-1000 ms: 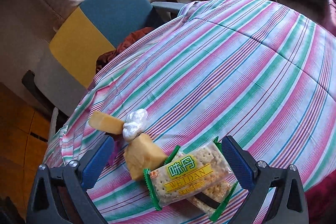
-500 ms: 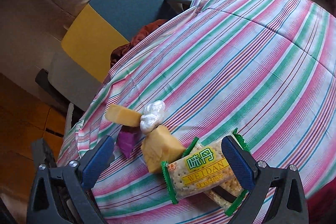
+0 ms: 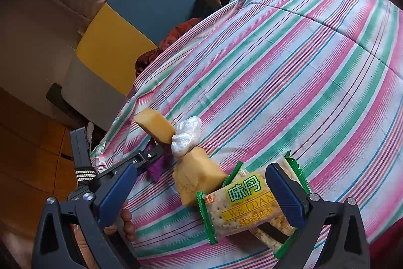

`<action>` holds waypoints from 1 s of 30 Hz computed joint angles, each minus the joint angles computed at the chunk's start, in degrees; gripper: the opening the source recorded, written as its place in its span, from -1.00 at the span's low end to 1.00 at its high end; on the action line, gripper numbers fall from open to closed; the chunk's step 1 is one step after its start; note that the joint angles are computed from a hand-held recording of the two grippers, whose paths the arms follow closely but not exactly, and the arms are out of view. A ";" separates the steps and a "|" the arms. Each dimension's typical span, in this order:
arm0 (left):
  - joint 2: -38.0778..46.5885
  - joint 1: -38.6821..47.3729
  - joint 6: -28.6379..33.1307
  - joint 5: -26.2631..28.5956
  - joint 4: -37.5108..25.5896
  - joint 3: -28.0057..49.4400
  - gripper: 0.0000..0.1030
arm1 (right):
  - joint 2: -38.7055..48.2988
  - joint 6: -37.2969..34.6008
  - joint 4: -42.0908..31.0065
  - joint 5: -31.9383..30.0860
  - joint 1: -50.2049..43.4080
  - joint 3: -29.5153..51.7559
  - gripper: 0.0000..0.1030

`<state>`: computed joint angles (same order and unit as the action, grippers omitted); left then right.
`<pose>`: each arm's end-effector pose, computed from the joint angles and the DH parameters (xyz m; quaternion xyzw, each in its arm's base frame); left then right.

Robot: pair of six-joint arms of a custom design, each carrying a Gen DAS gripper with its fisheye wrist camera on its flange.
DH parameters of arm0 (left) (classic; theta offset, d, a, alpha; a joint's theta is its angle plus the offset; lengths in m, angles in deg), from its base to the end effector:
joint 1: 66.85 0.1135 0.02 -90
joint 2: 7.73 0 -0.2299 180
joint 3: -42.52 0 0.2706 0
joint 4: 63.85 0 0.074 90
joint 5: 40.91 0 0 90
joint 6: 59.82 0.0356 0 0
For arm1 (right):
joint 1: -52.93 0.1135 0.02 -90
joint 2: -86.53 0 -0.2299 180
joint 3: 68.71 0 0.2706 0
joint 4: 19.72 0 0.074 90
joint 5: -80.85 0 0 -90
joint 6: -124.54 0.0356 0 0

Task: Organize objects
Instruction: 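Grasp the second purple snack packet from the pile with the left tool, then carry the purple packet into the tray with the left tool while the right tool grasps a yellow sponge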

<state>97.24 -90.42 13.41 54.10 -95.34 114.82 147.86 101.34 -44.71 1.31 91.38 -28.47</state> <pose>0.3240 -0.1448 0.0910 0.0675 0.9715 -0.1170 0.1950 0.1902 0.1428 0.1393 0.2592 0.8871 0.2446 0.2932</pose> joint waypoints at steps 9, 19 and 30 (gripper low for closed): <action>-18.72 1.70 6.24 2.67 3.58 -20.28 -0.32 | 1.76 0.29 -2.60 2.10 0.67 1.69 1.00; -54.31 -1.73 8.90 3.79 -9.11 -41.15 -0.33 | 5.69 -2.25 -3.61 2.85 1.56 4.68 1.00; -88.56 3.68 13.74 9.33 -34.48 -47.33 -0.33 | 23.51 -14.92 -6.59 2.82 4.83 18.62 1.00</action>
